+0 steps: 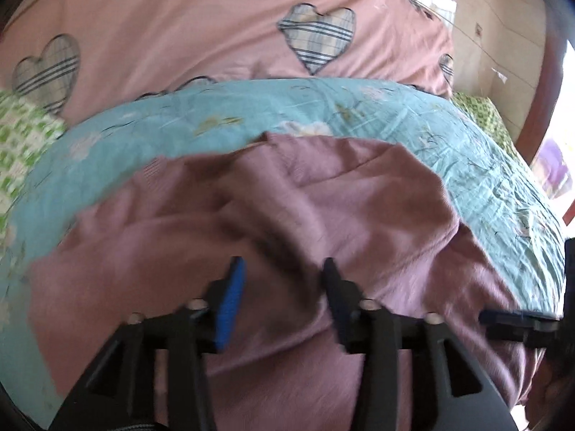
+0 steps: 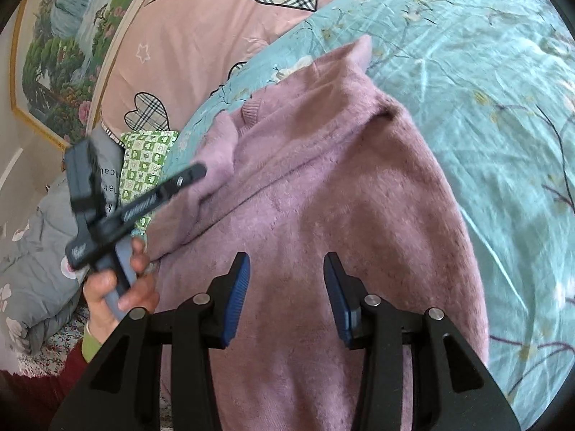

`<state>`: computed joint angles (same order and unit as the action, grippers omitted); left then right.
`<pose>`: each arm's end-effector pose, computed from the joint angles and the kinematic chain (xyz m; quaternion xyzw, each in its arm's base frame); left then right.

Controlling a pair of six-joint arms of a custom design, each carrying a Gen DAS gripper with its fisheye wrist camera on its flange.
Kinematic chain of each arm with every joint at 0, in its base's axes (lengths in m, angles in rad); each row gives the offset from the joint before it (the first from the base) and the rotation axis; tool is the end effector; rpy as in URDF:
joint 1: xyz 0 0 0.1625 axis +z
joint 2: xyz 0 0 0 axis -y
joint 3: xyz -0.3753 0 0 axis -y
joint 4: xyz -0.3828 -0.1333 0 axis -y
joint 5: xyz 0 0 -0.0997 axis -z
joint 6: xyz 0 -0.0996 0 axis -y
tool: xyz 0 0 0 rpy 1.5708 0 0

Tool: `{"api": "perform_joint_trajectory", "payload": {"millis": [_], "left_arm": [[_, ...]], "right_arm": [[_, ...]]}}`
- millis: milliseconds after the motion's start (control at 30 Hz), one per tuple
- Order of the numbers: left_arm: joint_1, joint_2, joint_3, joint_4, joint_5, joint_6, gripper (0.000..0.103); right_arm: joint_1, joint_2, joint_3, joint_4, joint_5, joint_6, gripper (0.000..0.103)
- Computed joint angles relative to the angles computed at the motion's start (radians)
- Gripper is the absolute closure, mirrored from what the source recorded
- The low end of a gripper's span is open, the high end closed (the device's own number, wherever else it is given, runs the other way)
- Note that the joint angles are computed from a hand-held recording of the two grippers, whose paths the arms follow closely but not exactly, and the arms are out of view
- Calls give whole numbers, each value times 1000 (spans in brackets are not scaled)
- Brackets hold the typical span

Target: Fold small clothes

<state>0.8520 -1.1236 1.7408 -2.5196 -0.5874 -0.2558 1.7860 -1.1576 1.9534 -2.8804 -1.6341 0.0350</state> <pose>-0.2236 -0.5839 0.2596 0.1236 0.8641 -0.3466 0.3433 0.2424 -0.5143 0.1952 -0.0790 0.9635 -0.2558 0.0013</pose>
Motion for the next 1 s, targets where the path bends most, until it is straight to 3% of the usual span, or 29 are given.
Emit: {"api": "perform_joint_trajectory", "payload": {"millis": [167,300,367,533,700,833,900,1000], "left_arm": [[-39,-188,178,137,128,-226,48],[-47,-348,265,445,229,-540,46],[-31,-388,274,594,247,-666,46],[25,-371,190,987,277,-962,45],[51,-361,177,919,301,-971,44],[80,-362,176,782,298,-926,44],[89,-370,183,732,294,-914,44],[97,-386,218,618,282,-865,43]], "right_arm": [[31,72,-76,23,-6,-21,58],[71,158,-186,63,-35,-66,56],[95,210,-260,82,-60,-82,55],[148,352,-469,148,-95,-122,52],[185,504,-685,267,-198,-143,52],[207,633,-833,317,-372,-185,53],[191,626,-821,285,-334,-184,93],[156,505,-651,1,-137,-149,94]]}}
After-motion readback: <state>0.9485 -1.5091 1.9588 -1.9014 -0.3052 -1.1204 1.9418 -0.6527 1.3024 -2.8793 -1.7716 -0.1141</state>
